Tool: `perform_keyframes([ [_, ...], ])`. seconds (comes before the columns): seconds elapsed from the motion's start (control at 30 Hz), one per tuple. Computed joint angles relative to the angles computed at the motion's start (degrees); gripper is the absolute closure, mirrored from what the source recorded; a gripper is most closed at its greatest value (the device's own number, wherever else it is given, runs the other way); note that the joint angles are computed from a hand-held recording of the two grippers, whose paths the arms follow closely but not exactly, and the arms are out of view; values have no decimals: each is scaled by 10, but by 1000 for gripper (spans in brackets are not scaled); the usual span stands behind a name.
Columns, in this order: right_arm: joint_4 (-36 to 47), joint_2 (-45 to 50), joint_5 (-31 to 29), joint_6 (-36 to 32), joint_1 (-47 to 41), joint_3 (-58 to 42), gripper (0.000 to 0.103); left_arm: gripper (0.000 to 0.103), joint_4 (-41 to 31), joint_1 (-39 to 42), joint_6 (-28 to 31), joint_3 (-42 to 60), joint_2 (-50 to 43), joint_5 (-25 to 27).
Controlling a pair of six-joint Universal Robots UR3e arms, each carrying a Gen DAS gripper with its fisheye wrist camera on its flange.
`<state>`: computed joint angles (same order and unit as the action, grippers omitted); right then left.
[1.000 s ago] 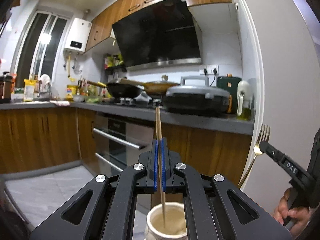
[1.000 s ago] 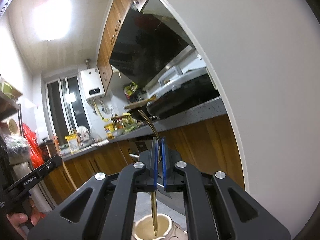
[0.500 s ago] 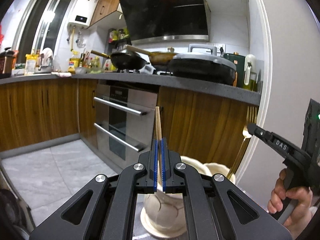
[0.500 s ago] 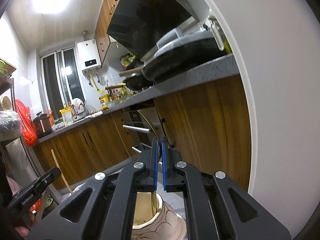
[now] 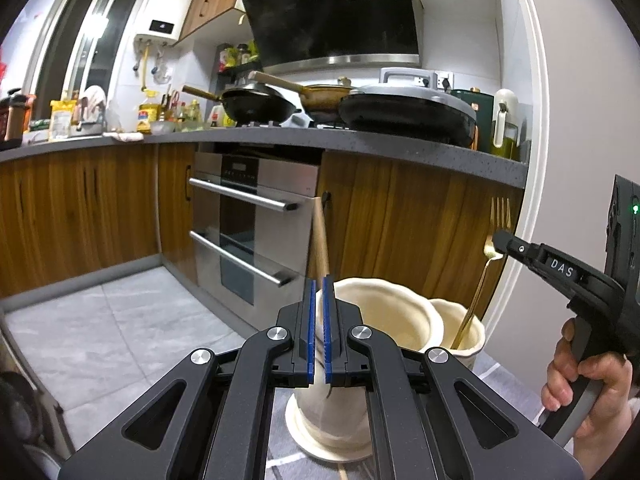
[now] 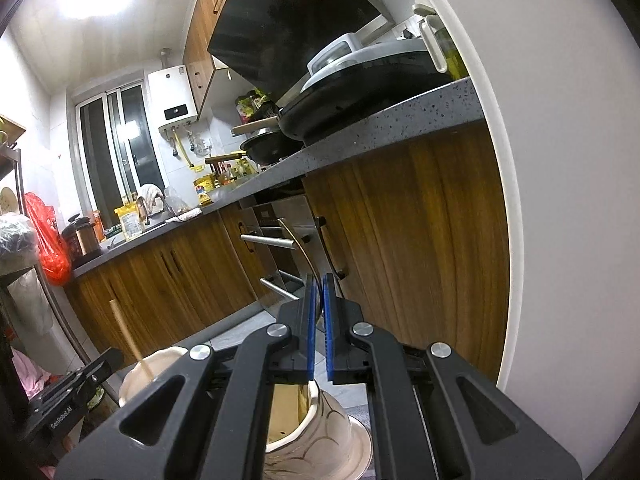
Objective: Organize utensils
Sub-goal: 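Lift the chopstick with the left tool while the right tool lifts the fork toward the holder, then drop chopstick into tall cup with left tool while right tool drops fork in short cup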
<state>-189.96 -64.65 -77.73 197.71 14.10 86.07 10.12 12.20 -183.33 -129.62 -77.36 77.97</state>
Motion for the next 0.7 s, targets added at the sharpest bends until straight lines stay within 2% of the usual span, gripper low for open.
perform_keyframes([
  [0.23, 21, 1, 12, 20, -10, -3, 100, 99, -9, 8, -4, -6, 5, -5],
  [0.37, 18, -2, 12, 20, -10, 2, 100, 86, -7, 10, -7, -9, 10, -7],
  [0.47, 23, -2, 15, 22, -12, 0, 99, 83, -5, 11, -8, -16, 17, -8],
  [0.5, 23, -3, 13, 22, -11, 1, 99, 79, -5, 10, -8, -15, 16, -7],
  [0.6, 18, -5, 11, 25, -12, 5, 93, 58, 7, 4, -8, -23, 19, 5],
  [0.63, 16, -6, 12, 27, -13, 6, 90, 54, 12, 6, -9, -28, 22, 4],
  [0.7, 12, -8, 10, 28, -12, 10, 88, 51, 11, 10, -9, -33, 26, 0],
])
